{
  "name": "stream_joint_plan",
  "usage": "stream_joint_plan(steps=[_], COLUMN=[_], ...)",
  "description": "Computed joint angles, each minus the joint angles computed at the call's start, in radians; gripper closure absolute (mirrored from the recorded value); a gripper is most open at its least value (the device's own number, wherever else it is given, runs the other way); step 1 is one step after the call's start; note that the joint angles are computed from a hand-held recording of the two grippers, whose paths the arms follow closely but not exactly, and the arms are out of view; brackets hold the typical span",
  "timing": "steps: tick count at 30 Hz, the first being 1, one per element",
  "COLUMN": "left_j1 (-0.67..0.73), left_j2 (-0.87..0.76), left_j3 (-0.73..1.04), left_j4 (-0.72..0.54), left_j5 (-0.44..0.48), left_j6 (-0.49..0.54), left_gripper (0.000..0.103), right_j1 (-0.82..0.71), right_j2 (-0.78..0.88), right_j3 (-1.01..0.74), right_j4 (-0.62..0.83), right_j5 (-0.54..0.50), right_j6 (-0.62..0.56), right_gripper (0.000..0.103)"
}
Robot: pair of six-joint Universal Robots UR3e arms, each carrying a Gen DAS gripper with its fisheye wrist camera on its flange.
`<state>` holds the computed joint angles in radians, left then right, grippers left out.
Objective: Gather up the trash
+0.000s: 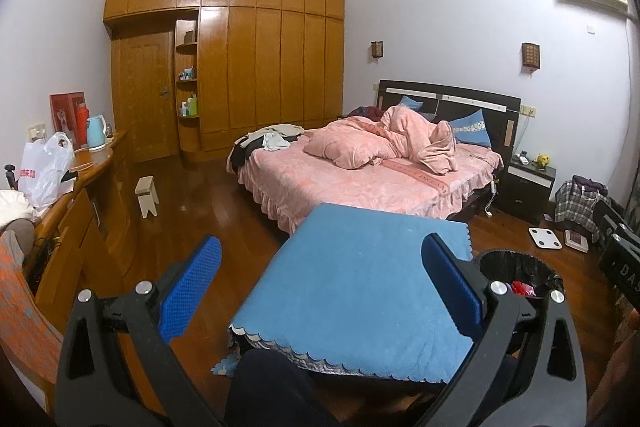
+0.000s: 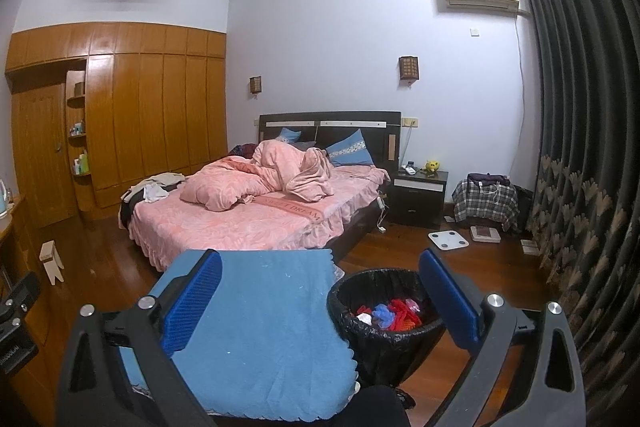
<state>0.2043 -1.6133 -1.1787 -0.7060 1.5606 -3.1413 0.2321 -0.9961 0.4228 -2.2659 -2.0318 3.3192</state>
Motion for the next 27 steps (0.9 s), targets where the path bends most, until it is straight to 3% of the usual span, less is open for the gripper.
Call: stream_joint_plan(steps=[27], left_j1=[0.014], left_j2=[0.001], left_j3=[0.012], left_j4=[-0.010], left_j5=[-0.009], left_j6=[-0.005], left_gripper=[0.005], right_j1=[0.008], right_j2=[0.033], right_j3=[-0.076], right_j4=[0.038], right_j5=[-0.010], right_j6=[-0.006], right_gripper=[0.006])
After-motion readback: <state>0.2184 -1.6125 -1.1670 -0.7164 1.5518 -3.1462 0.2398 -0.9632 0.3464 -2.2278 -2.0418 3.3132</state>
